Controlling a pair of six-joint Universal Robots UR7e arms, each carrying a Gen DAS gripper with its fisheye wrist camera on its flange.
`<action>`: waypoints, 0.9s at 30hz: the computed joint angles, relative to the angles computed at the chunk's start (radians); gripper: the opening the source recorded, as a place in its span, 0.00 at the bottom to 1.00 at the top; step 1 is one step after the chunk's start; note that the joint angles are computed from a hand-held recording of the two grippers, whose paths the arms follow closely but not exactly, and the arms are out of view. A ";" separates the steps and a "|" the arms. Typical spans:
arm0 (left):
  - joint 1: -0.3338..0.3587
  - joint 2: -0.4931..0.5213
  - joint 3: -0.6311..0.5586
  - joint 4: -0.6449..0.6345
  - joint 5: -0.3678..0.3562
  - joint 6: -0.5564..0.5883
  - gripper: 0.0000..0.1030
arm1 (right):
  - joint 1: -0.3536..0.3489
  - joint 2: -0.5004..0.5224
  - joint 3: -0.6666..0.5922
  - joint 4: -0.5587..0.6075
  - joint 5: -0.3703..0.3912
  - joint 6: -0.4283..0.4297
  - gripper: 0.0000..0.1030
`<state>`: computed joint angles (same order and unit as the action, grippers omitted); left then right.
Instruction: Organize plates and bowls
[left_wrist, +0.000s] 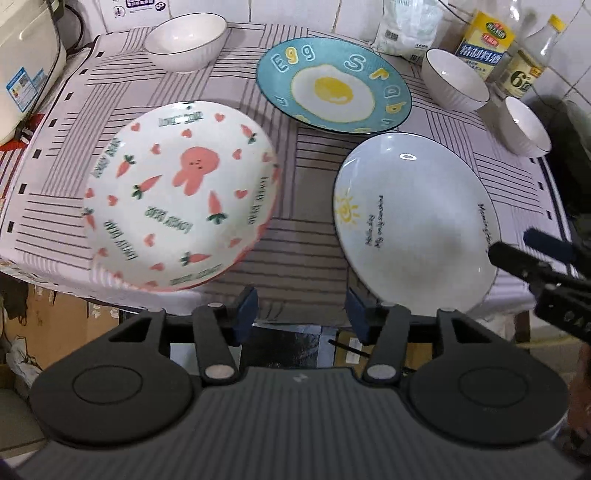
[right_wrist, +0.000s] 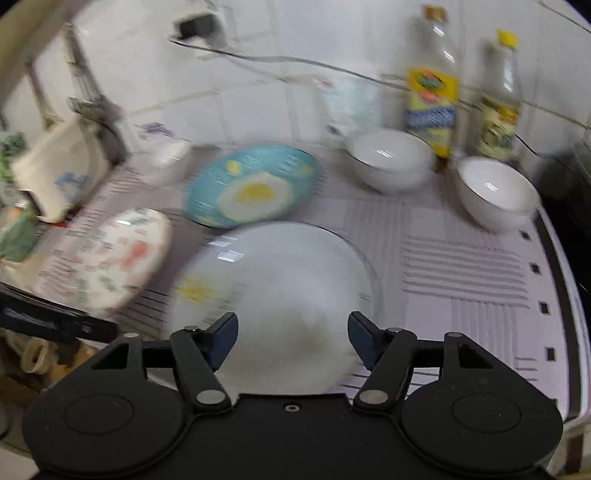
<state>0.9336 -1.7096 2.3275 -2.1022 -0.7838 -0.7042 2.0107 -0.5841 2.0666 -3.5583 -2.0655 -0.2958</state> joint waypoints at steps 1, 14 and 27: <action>0.002 -0.032 -0.004 0.034 -0.010 0.012 0.51 | 0.015 -0.003 -0.001 0.007 0.018 0.008 0.73; 0.096 -0.240 -0.095 0.148 0.002 0.380 0.61 | 0.194 0.139 -0.154 0.051 0.077 0.146 0.75; 0.384 -0.106 -0.218 -0.097 -0.037 0.831 0.72 | 0.203 0.390 -0.362 -0.044 0.024 0.262 0.86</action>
<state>1.3178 -1.8155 2.1091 -2.1990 -0.8204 0.1267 2.2142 -0.1941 1.7041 -3.6021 -2.0411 -0.0341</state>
